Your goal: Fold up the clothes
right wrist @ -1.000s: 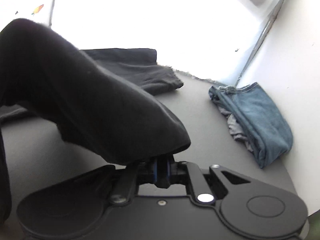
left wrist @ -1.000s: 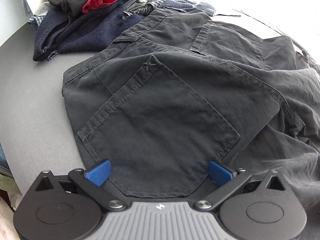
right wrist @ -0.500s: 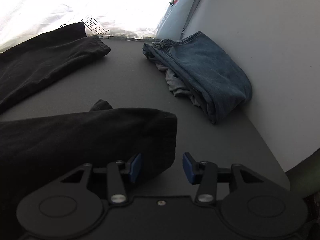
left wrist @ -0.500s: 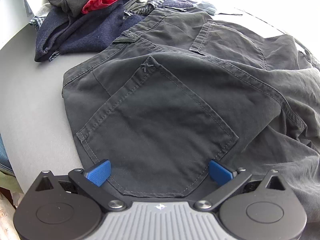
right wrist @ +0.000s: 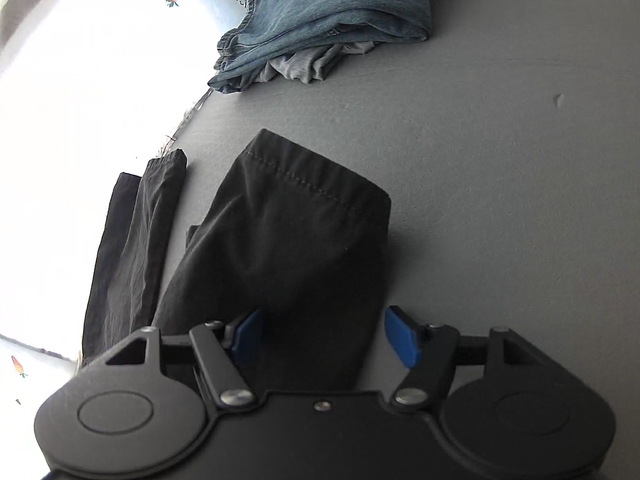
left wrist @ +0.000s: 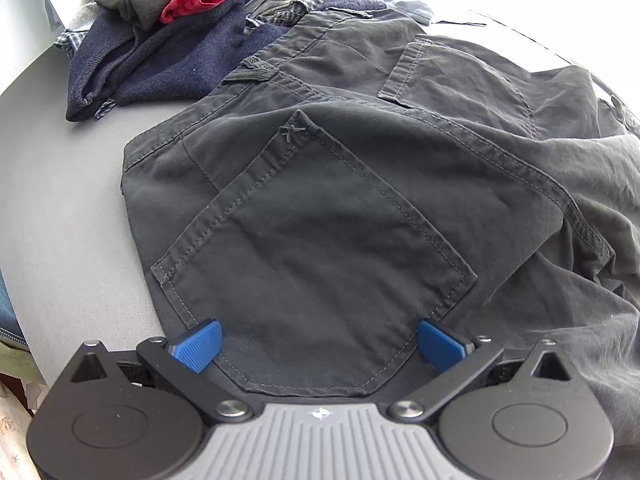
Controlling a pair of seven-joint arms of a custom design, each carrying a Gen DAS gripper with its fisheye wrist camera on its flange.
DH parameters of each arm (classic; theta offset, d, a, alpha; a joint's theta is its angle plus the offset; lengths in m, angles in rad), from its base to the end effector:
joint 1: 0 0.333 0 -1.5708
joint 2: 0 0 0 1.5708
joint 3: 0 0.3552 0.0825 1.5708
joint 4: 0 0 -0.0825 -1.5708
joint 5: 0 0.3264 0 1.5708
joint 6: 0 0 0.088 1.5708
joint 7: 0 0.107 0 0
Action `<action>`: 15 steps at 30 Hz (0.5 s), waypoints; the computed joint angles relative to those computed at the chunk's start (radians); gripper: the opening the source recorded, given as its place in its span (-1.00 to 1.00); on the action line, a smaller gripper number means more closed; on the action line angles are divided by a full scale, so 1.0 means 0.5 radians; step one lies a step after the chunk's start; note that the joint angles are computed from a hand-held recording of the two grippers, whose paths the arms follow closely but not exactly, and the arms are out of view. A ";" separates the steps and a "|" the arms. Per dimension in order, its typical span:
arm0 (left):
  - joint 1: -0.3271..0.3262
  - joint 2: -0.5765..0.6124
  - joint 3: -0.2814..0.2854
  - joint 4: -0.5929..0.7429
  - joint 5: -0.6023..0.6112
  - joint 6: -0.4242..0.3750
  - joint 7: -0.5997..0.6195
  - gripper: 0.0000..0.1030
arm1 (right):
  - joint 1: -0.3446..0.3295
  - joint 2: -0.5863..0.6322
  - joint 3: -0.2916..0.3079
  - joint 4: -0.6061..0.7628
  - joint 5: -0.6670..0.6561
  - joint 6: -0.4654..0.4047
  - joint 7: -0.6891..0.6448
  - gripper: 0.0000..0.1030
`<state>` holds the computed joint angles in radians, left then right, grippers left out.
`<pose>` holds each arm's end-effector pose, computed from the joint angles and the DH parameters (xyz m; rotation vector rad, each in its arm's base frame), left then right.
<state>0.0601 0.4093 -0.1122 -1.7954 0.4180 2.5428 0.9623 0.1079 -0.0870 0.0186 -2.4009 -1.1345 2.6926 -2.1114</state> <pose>0.6459 -0.0285 0.4282 -2.1910 1.6718 -0.2733 0.4486 0.0872 0.4530 -0.0707 2.4679 -0.4814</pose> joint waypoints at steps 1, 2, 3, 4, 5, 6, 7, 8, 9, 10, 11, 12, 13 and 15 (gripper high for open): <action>-0.001 -0.001 0.001 -0.002 0.002 0.004 -0.004 1.00 | -0.009 0.020 -0.008 0.019 -0.032 0.033 0.010 0.12; -0.003 -0.001 0.002 -0.005 0.005 0.008 -0.010 1.00 | -0.012 0.039 -0.012 0.045 -0.045 0.041 -0.019 -0.20; -0.004 -0.002 0.003 -0.008 0.008 0.012 -0.015 1.00 | -0.020 0.059 -0.025 0.069 -0.064 0.085 -0.046 -0.65; -0.003 -0.003 0.003 -0.012 0.010 0.018 -0.017 1.00 | -0.025 0.072 -0.035 0.093 -0.062 0.110 -0.080 -0.79; -0.002 -0.005 0.003 -0.017 0.012 0.026 -0.019 1.00 | -0.028 0.069 -0.036 0.125 -0.090 0.096 -0.083 -0.83; 0.000 -0.007 0.003 -0.022 0.013 0.034 -0.020 1.00 | -0.031 0.062 -0.036 0.158 -0.132 0.079 -0.076 -0.89; 0.002 -0.008 0.002 -0.026 0.014 0.041 -0.018 1.00 | -0.032 0.038 -0.029 0.197 -0.216 0.044 -0.041 -0.90; 0.003 -0.010 0.002 -0.031 0.016 0.047 -0.016 1.00 | -0.029 0.004 -0.018 0.234 -0.285 -0.002 -0.031 -0.91; 0.003 -0.011 0.002 -0.035 0.020 0.054 -0.013 1.00 | -0.024 -0.046 -0.002 0.272 -0.356 -0.050 -0.032 -0.91; 0.007 -0.012 -0.001 -0.038 0.019 0.060 -0.003 1.00 | -0.019 -0.107 0.018 0.304 -0.429 -0.096 -0.027 -0.92; 0.014 -0.012 -0.006 -0.039 0.013 0.065 0.014 1.00 | -0.011 -0.167 0.040 0.323 -0.471 -0.140 -0.042 -0.93; 0.021 -0.010 -0.012 -0.036 0.004 0.065 0.034 1.00 | 0.003 -0.222 0.070 0.340 -0.486 -0.194 -0.092 -0.93; 0.029 -0.007 -0.020 -0.030 -0.011 0.059 0.057 1.00 | 0.025 -0.275 0.110 0.347 -0.457 -0.281 -0.177 -0.93; 0.048 0.003 -0.038 -0.008 -0.050 0.038 0.116 1.00 | 0.078 -0.364 0.189 0.341 -0.300 -0.495 -0.404 -0.94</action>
<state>0.0840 0.4106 -0.1311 -1.7993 0.3928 2.5617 1.0206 0.1469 -0.2689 0.1132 -2.2305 -1.2846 2.4450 -2.3134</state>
